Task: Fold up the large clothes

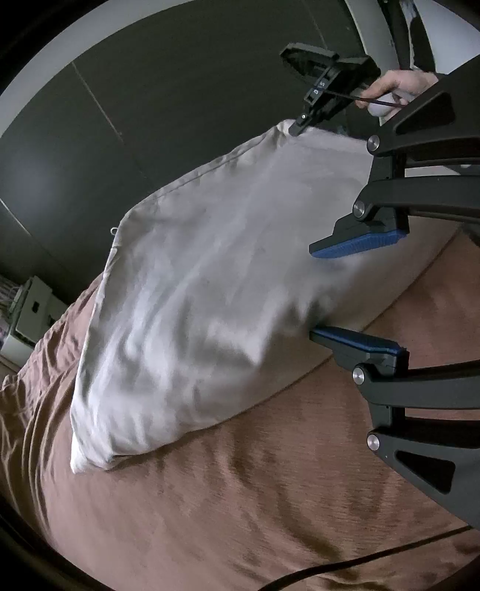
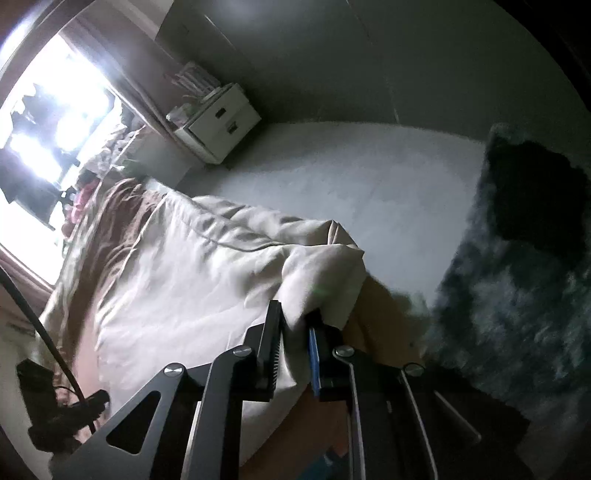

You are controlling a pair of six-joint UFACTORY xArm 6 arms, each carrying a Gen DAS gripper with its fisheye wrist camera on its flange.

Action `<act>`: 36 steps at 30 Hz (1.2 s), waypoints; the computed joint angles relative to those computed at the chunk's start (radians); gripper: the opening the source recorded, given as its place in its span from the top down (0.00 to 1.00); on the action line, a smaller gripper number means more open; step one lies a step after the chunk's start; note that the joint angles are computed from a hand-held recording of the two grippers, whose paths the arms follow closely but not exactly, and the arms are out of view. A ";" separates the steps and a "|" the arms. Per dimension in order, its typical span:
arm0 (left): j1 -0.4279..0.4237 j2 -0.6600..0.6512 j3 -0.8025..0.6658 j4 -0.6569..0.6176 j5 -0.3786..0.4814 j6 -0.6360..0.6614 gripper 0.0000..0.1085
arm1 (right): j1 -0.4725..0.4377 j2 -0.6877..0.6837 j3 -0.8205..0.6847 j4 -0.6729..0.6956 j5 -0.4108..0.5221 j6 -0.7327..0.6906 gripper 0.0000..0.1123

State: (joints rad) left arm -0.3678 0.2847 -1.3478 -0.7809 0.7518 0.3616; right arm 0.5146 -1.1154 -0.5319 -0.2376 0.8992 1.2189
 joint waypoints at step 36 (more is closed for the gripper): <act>0.213 -0.793 0.456 -0.011 0.053 0.223 0.05 | 1.334 0.377 -0.576 -0.712 0.992 0.870 0.08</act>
